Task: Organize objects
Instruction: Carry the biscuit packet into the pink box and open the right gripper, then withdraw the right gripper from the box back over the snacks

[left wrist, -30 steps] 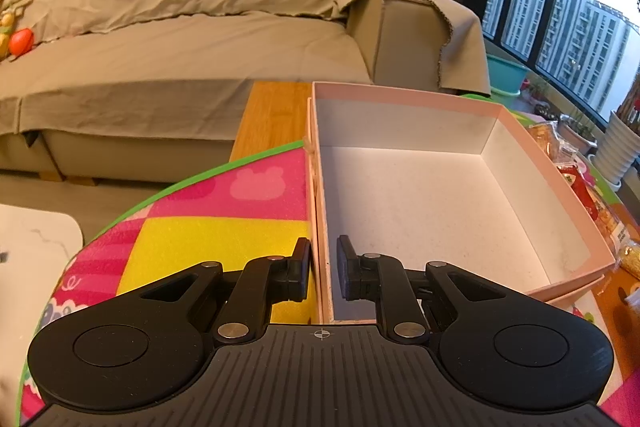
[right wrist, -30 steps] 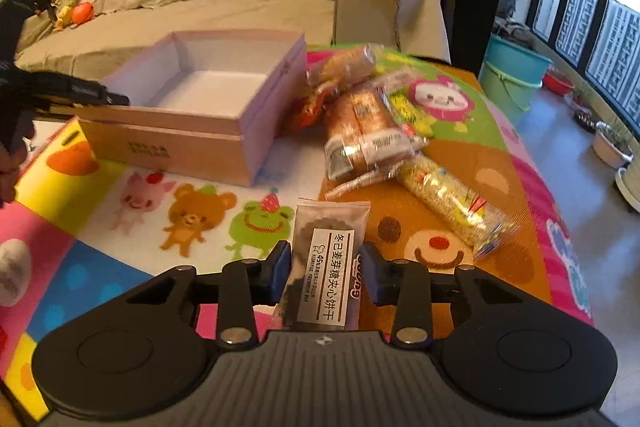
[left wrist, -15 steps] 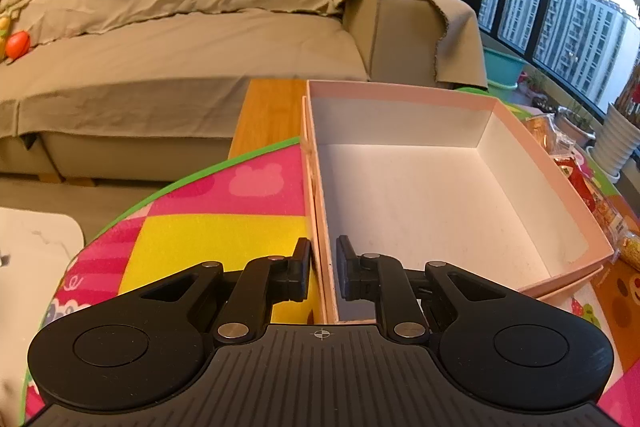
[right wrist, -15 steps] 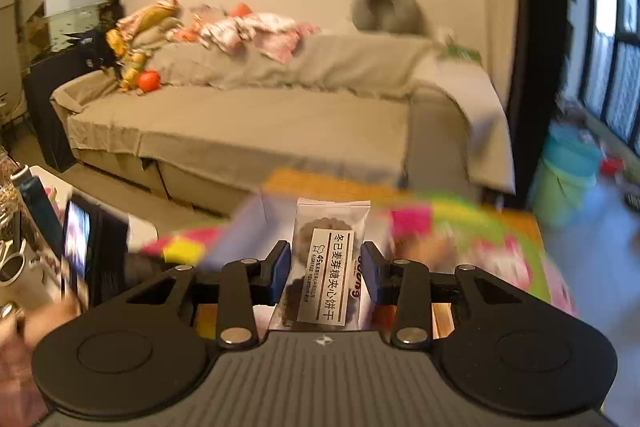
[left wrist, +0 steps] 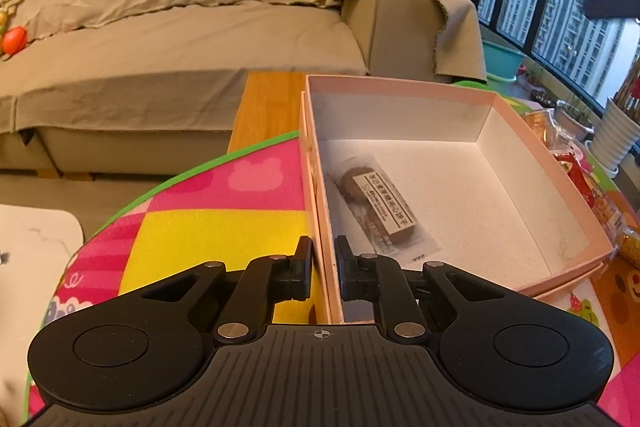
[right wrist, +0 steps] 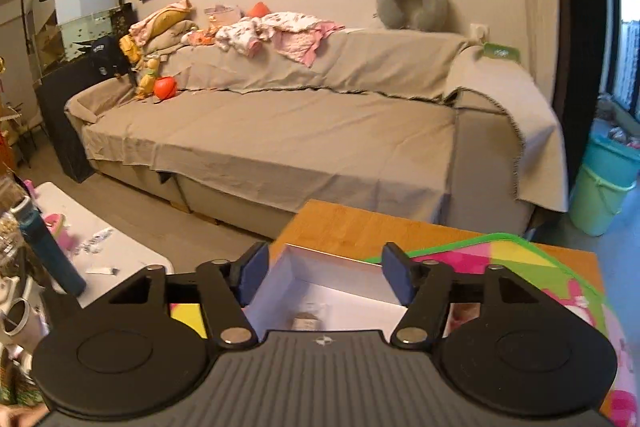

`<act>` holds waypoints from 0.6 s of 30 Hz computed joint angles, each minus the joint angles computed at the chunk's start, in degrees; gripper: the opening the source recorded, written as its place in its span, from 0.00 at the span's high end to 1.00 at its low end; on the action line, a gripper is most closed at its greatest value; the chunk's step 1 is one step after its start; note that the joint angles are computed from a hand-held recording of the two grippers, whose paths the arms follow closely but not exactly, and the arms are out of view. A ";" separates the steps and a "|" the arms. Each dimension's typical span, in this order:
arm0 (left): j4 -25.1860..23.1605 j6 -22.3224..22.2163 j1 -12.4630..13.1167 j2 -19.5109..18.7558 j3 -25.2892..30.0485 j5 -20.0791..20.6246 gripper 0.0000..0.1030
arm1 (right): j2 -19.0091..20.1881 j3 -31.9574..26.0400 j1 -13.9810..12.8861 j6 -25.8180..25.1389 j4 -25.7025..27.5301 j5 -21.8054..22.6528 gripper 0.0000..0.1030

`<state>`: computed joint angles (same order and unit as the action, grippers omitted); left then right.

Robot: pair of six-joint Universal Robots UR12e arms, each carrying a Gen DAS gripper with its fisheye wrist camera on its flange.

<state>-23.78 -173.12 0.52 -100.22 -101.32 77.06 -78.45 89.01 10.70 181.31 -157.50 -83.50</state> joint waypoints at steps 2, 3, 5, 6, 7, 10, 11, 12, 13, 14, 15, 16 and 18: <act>-0.27 0.27 -0.05 0.04 0.06 0.19 0.87 | -1.43 2.39 -0.57 -0.63 -1.35 -1.28 0.34; -0.35 0.31 -0.08 0.06 0.08 0.27 0.87 | -2.09 3.55 -0.86 -1.05 -1.82 -1.95 0.33; -0.53 0.33 -0.12 0.09 0.11 0.41 0.87 | -3.84 6.37 -1.61 -2.15 -2.54 -3.53 0.30; -0.65 0.33 -0.17 0.13 0.12 0.52 0.87 | -4.68 7.76 -2.00 -2.59 -2.75 -4.42 0.28; -0.79 0.43 -0.22 0.16 0.15 0.68 0.87 | -5.50 9.17 -2.49 -3.01 -2.90 -5.18 0.28; -1.07 0.65 -0.33 0.20 0.21 1.03 0.87 | -7.91 13.19 -3.54 -4.19 -1.96 -8.42 0.28; -1.17 0.75 -0.35 0.20 0.25 1.12 0.87 | -8.75 14.46 -3.96 -4.36 -1.09 -9.45 0.28; -1.27 0.88 -0.36 0.20 0.28 1.18 0.87 | -9.39 15.41 -4.38 -4.24 -0.20 -10.11 0.28; -1.33 0.93 -0.38 0.17 0.34 1.21 0.87 | -9.97 16.28 -4.74 -3.76 0.65 -10.76 0.28; -1.41 1.02 -0.37 0.16 0.37 1.16 0.87 | -10.71 17.37 -5.11 -3.04 1.37 -11.54 0.28; -1.50 1.11 -0.34 0.15 0.39 1.10 0.87 | -11.18 18.13 -5.31 -2.52 1.86 -12.31 0.28; -1.64 1.18 -0.35 0.16 0.43 1.11 0.87 | -11.58 18.86 -5.40 -2.22 2.29 -13.23 0.28; -1.77 1.45 -0.34 0.18 0.48 1.16 0.87 | -11.75 19.84 -5.38 -2.50 3.04 -15.59 0.28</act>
